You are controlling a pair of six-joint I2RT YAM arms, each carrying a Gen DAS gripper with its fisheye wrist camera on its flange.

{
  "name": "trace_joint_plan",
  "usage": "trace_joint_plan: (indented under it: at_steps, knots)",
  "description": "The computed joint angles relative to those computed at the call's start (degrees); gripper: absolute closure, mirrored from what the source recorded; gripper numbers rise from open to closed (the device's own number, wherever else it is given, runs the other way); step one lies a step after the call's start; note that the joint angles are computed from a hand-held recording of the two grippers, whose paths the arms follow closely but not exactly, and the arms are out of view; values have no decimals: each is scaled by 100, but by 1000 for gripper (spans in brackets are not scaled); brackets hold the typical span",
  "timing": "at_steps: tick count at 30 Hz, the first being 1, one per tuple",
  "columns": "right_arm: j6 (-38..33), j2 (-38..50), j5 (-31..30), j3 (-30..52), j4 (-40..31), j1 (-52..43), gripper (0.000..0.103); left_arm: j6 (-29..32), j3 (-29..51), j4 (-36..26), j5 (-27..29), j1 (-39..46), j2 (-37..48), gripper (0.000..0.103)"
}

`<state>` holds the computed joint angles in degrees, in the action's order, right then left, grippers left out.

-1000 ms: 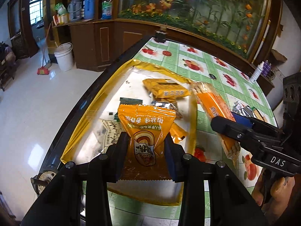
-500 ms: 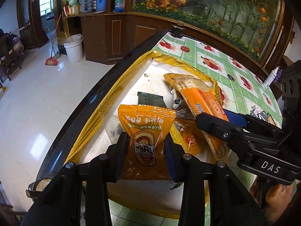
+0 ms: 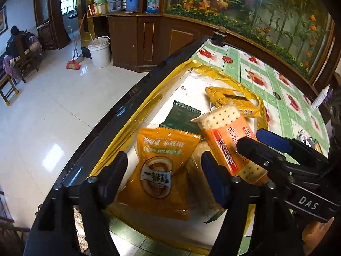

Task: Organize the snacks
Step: 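Carry the cake and cracker pack to the yellow tray and open both grippers, then move both open grippers back toward the small white candies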

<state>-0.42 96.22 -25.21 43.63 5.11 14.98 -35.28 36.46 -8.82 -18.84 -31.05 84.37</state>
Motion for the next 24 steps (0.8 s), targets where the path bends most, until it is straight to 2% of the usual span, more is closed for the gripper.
trace_joint_plan:
  at_steps: [1, 4, 13, 21, 24]
  knots:
    - [3, -80, -44, -50, -3, -59, 37, -34, -18, -23, -47, -31, -70, 30]
    - [-19, -346, -106, -183, -63, -245, 35, -106, 13, -139, -290, -220, -196, 29]
    - [-257, -1550, -526, -778, -425, -1245, 32, -183, 295, -443, -679, -778, -247, 28]
    - [-551, -2112, -866, -1063, -802, -2053, 31, -289, 617, -719, -1063, -1284, -141, 28]
    - [-696, -2259, -988, -1151, -926, -2389, 28, -333, 738, -786, -1190, -1449, -55, 24]
